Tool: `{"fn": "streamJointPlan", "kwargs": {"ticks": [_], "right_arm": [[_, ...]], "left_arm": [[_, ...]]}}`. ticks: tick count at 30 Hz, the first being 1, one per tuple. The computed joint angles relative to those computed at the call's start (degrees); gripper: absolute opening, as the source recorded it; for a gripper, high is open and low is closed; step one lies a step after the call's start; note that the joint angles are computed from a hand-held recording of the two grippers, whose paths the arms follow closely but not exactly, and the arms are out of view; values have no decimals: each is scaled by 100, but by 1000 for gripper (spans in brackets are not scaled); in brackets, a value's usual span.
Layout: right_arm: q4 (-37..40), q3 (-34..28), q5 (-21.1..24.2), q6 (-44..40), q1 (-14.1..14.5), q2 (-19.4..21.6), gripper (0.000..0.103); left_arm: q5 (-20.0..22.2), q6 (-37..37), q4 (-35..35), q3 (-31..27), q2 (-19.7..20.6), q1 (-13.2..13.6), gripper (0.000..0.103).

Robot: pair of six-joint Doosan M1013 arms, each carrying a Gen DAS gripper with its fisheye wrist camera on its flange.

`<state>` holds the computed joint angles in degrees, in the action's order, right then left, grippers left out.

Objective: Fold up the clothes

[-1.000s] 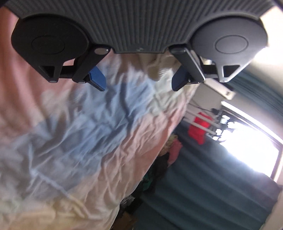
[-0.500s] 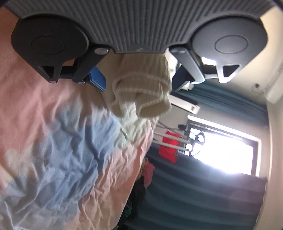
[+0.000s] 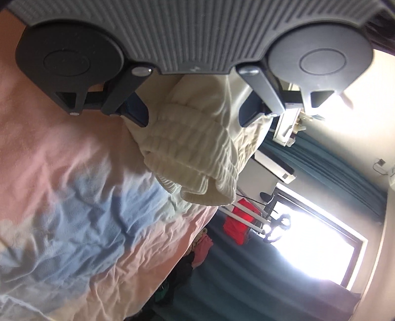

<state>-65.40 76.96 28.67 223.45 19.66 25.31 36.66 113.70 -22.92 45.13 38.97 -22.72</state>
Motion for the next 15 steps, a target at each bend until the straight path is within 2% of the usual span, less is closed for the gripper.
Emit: {"fn": "streamJointPlan", "kwargs": {"ticks": [2, 4, 7, 9, 12, 13, 15], "right_arm": [[238, -99, 136, -343, 5, 68, 53], [526, -247, 418, -894, 31, 131, 46], [242, -380, 786, -1259, 126, 157, 35], [-57, -401, 977, -1358, 196, 120, 34], [-390, -282, 1211, -1061, 253, 16, 33], [-311, -243, 1284, -980, 248, -9, 33], [471, -206, 1291, -1186, 166, -36, 34]], "left_arm": [[32, 91, -167, -41, 26, 25, 92], [172, 46, -238, -180, 122, 48, 92], [508, -158, -222, -424, 263, 91, 92], [726, -290, -385, -557, 329, 154, 92], [998, -568, -559, -736, 415, 239, 92], [1052, -708, -532, -780, 433, 256, 92], [1207, -934, -551, -910, 501, 296, 92]]}}
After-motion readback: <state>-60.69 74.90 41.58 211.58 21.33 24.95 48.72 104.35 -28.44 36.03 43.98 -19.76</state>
